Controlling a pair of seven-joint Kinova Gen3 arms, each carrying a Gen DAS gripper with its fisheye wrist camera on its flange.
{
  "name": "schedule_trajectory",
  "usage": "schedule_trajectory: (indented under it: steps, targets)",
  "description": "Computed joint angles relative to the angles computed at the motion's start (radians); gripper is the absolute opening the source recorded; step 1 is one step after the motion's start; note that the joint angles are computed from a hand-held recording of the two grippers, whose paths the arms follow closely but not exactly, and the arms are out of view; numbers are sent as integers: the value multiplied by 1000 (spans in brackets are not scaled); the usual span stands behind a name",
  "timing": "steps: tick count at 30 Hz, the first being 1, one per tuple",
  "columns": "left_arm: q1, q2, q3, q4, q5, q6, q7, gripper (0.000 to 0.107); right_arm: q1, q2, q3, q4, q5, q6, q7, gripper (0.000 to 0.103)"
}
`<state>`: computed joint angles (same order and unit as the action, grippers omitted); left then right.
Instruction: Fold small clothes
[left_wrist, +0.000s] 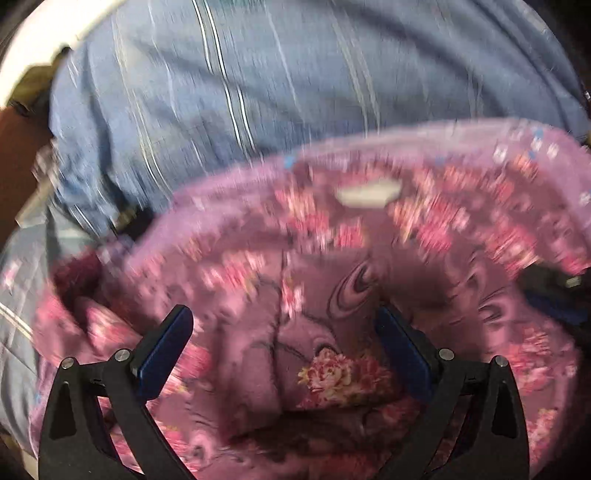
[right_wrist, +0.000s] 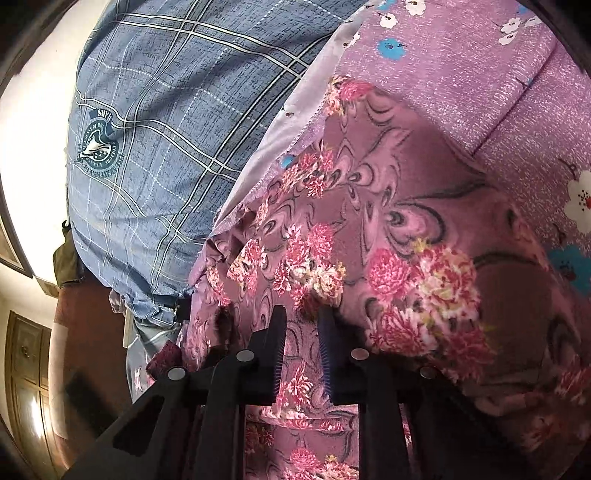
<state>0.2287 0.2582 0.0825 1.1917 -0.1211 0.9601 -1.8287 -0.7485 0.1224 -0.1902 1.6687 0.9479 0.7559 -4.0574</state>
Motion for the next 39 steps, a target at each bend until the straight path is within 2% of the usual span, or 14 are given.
schedule_trajectory:
  steps: [1,2,3,6,9,16,20,22,24,26,30,34,37,39]
  targets:
    - [-23,10,11,-22,26,25,13,99,0,-3,1,9,8,-10,-11,16]
    - [-65,14,34,-40,67,46,9,89,5,0,3,5,7,-20,-10,16]
    - [-111,23,60,-70,107,73,-10,66,2,-10,1,19,12,-22,-20,15]
    - [-241,17,130,-68,229,73,-102,33,4,-16,-8,20,6,-14,-12,15]
    - [-271,29,71,-110,330,118,-138,18,2,-15,-16,16,2,3,-10,15]
    - [-407,16,-28,-157,523,61,-167,21,-8,-1,-20,-22,-28,55,35,16]
    - [-490,54,-38,-211,551,85,-71,42,-33,30,-18,-90,-58,138,114,20]
    - [-484,82,-74,-259,516,112,-2,48,-38,46,-19,-132,-77,158,180,29]
    - [-494,96,-74,-278,482,119,54,58,-66,53,14,-159,-77,126,239,40]
    - [-517,110,-76,-299,472,135,106,59,-61,67,11,-186,-46,53,284,57]
    - [-564,140,-64,-341,472,180,155,59,-34,109,16,-238,-84,-94,380,63]
    - [-583,204,-49,-438,512,321,102,65,-22,183,31,-323,-222,-132,490,63]
    - [-637,276,62,-535,525,443,120,67,-55,202,90,-312,-246,-180,436,63]
    - [-634,327,75,-606,568,511,154,77,-91,209,136,-308,-237,-187,396,63]
